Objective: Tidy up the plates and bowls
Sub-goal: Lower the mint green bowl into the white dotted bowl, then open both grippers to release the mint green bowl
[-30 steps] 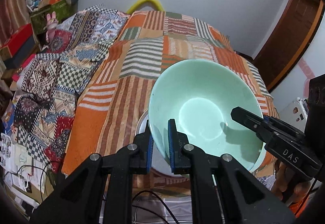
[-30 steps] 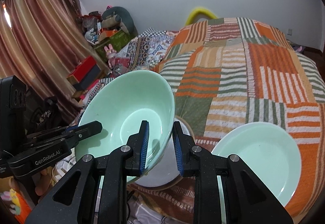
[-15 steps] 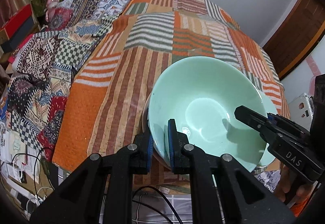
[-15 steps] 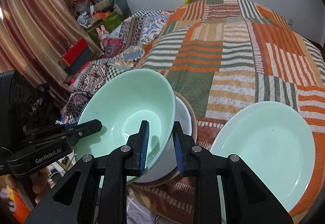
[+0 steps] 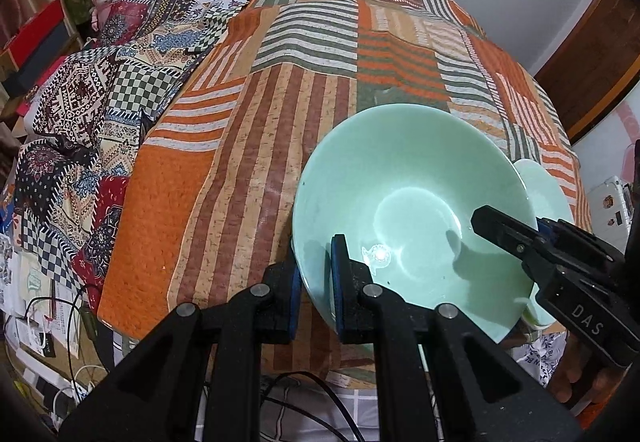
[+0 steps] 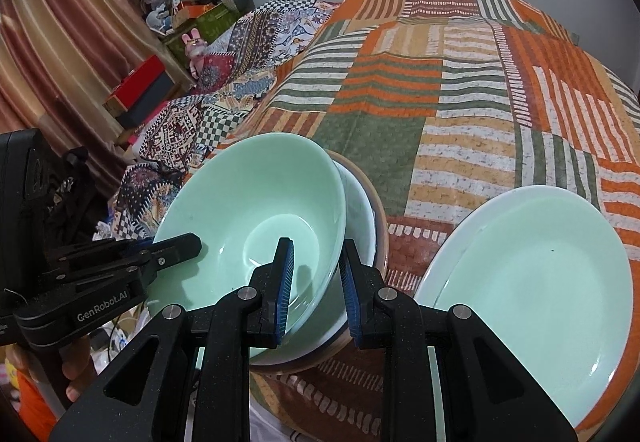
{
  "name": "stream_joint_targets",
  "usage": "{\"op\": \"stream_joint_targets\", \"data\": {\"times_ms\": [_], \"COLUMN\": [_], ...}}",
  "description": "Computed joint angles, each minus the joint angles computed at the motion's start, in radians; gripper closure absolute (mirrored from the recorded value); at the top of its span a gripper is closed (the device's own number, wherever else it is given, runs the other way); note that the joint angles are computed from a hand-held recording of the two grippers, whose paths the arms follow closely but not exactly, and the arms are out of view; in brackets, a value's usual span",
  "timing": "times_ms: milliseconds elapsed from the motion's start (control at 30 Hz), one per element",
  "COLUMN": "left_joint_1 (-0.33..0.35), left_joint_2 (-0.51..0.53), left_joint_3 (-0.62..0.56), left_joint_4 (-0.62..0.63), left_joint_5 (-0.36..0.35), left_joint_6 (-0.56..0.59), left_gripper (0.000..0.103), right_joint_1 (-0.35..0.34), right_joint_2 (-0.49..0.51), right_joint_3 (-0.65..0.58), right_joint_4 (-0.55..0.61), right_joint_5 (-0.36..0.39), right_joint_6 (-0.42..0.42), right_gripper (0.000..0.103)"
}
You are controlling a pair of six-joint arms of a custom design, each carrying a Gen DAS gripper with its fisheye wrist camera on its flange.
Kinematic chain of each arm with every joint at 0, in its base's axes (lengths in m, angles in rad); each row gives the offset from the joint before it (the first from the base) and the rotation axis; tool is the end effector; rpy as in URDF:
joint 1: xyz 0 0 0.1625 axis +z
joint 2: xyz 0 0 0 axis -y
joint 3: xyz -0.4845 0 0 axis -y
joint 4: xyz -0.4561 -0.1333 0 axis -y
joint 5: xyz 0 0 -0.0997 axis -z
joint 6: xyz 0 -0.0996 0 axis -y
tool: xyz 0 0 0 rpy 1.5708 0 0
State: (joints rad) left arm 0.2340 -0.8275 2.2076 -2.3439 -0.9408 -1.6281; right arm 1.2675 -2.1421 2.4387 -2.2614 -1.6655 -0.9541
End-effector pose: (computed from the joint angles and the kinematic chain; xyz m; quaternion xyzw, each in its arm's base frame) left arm -0.3935 -0.2912 -0.0516 -0.0401 0.9112 -0.2694 0.3091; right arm 0.0273 -0.3274 0.3835 0.3044 -0.9311 0.1308 0.1525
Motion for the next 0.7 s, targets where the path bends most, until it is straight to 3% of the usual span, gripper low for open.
{"op": "stream_joint_targets", "data": {"times_ms": [700], "left_joint_1": [0.012], "left_joint_2": [0.014], "left_joint_3": [-0.016], "left_joint_4": [0.044], "left_joint_5": [0.008], "left_joint_6": [-0.01], "left_gripper": [0.089], "right_joint_1": [0.061], "right_joint_2": [-0.013], "right_joint_3": [0.047], "right_joint_4": [-0.127], "right_joint_5": [-0.076], "right_joint_6": [-0.079], "right_gripper": [0.081]}}
